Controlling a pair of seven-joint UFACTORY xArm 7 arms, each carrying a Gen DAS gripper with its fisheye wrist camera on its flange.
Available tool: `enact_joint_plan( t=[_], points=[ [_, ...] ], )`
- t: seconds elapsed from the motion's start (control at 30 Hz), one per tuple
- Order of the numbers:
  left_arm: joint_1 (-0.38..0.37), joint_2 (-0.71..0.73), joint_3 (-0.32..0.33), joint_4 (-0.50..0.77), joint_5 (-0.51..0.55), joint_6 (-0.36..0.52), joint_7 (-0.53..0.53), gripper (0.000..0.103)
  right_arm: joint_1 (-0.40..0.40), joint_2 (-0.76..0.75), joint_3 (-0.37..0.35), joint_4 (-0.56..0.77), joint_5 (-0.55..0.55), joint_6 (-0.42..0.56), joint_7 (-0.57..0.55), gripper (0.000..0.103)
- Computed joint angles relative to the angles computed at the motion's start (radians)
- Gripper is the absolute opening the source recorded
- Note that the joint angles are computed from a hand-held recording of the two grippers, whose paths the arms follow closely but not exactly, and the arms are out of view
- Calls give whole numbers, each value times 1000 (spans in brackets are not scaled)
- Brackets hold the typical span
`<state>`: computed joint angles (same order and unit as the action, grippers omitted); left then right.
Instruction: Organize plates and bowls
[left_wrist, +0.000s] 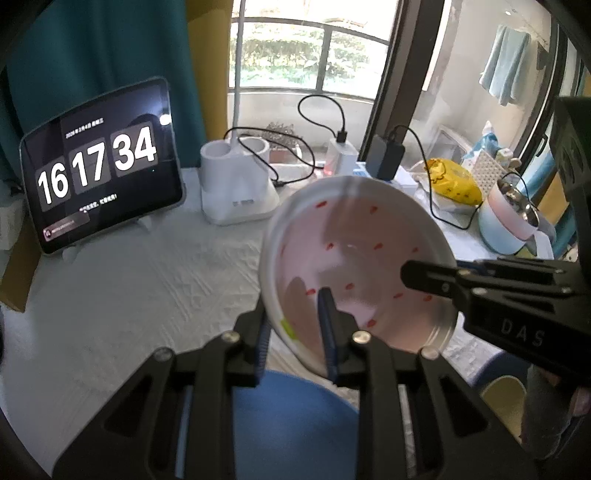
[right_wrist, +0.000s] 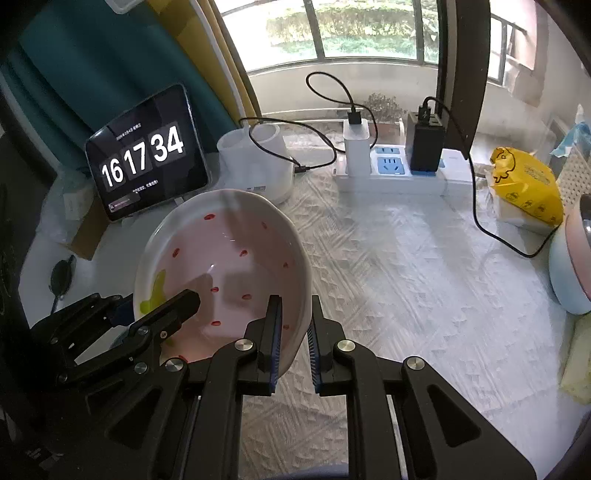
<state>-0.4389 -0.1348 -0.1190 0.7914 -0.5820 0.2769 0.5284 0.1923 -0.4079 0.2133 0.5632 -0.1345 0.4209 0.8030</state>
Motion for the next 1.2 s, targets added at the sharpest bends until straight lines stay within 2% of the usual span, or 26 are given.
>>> enact_joint_plan(
  t=[0.37,1.2],
  points=[
    [-38,-92,20,-58,-2,4,-9,25,11,-113,25,-47,0,45,39,14],
    [-140,-284,69,-187,74,4,-83,25,51,-358,78,-132,16,166,117,14]
  ],
)
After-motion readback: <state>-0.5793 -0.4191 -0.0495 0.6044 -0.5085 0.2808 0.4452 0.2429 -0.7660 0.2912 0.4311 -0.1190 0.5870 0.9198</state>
